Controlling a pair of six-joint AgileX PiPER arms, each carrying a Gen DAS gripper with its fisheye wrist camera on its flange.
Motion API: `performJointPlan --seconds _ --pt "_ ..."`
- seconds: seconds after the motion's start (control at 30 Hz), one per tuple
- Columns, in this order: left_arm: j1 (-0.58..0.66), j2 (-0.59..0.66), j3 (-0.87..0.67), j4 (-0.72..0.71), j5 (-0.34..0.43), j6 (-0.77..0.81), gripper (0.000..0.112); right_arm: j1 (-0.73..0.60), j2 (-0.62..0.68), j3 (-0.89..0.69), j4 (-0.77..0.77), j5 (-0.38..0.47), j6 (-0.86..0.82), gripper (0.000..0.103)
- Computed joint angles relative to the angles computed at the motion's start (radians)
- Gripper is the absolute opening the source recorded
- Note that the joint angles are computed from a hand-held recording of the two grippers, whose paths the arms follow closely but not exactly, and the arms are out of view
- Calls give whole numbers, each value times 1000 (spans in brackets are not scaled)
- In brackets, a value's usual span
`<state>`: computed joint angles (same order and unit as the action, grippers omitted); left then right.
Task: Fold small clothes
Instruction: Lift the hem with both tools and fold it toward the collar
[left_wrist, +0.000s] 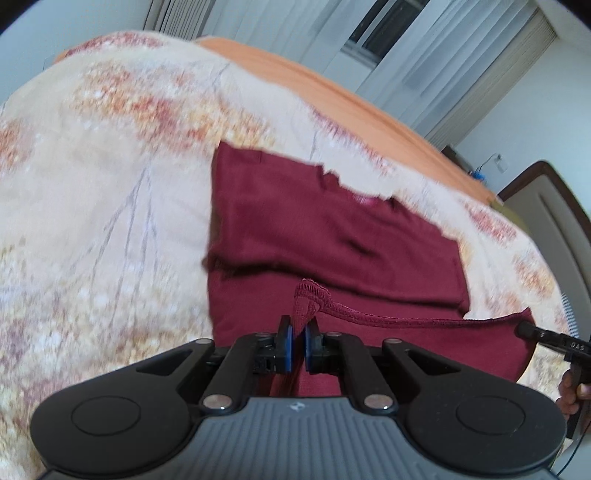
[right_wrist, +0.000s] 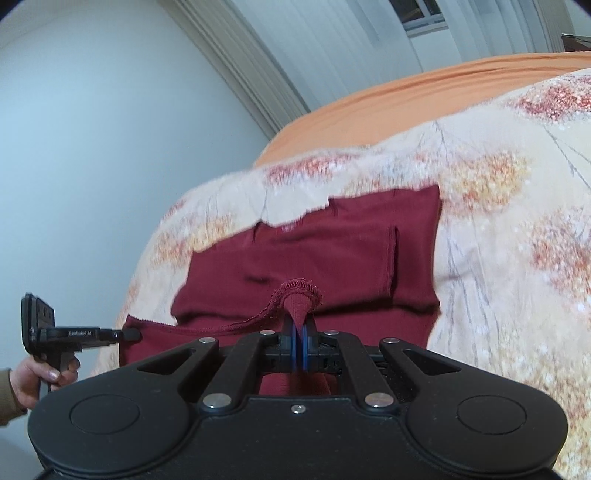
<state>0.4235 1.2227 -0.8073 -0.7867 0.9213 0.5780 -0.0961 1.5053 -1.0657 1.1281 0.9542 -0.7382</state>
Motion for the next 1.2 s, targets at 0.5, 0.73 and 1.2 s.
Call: performJointPlan --seconds 0.5,0.73,1.2 --pt "-111 329 -343 -145 -198 79 6 55 333 -402 87 -144 70 2" --pt "-180 550 -561 -110 -288 27 6 102 607 -752 -80 -167 263 2" --pt "-264 806 -754 186 -331 -225 6 165 894 -1113 -414 -65 560 5"
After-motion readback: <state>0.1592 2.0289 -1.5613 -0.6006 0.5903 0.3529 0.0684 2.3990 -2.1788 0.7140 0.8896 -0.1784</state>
